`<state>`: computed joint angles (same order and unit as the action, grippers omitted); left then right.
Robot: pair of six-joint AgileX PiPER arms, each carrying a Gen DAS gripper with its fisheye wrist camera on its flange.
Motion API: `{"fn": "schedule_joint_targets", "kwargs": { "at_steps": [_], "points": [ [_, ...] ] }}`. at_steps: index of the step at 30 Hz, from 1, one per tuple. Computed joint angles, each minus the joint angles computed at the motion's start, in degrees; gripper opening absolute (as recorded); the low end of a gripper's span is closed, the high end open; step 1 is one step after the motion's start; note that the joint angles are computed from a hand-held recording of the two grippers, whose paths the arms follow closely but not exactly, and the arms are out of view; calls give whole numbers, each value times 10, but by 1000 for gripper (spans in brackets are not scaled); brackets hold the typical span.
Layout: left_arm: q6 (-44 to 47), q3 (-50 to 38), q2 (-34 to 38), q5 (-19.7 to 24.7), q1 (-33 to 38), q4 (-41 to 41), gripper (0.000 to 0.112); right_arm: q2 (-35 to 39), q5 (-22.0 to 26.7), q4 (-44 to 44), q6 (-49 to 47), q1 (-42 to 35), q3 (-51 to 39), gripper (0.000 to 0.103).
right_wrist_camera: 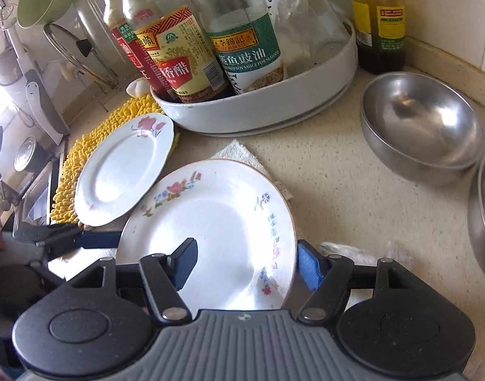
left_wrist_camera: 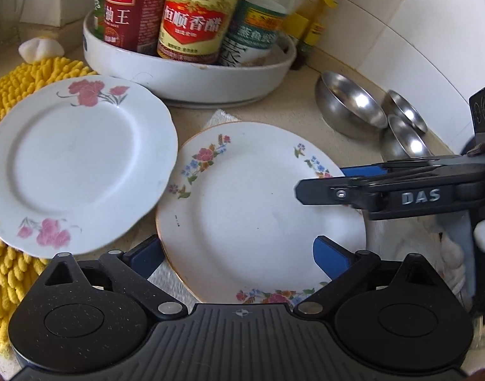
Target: Organize plates and bowls
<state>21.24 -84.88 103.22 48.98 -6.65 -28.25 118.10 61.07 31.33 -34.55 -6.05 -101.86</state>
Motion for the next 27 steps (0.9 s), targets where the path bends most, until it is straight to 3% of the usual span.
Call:
{"fn": "schedule_joint_targets", "kwargs": {
  "at_steps": [5,7,9,20,27],
  "points": [
    [12,3,-3,0,11,-2,99,-14,-1,-1,1,-3,22,72],
    [22,15,-6,-13,9,-5,101,3,21,1,15,-6,7,73],
    [18,15,-5,-22,0,2,102,1,19,11,18,-8,12,80],
    [-27,7,-13,-21,-2,1,98,-39,15,11,53,-10,33,79],
    [8,21,-43,-35,-3,-26,98,-89,-5,33,35,-24,74,79]
  ]
}}
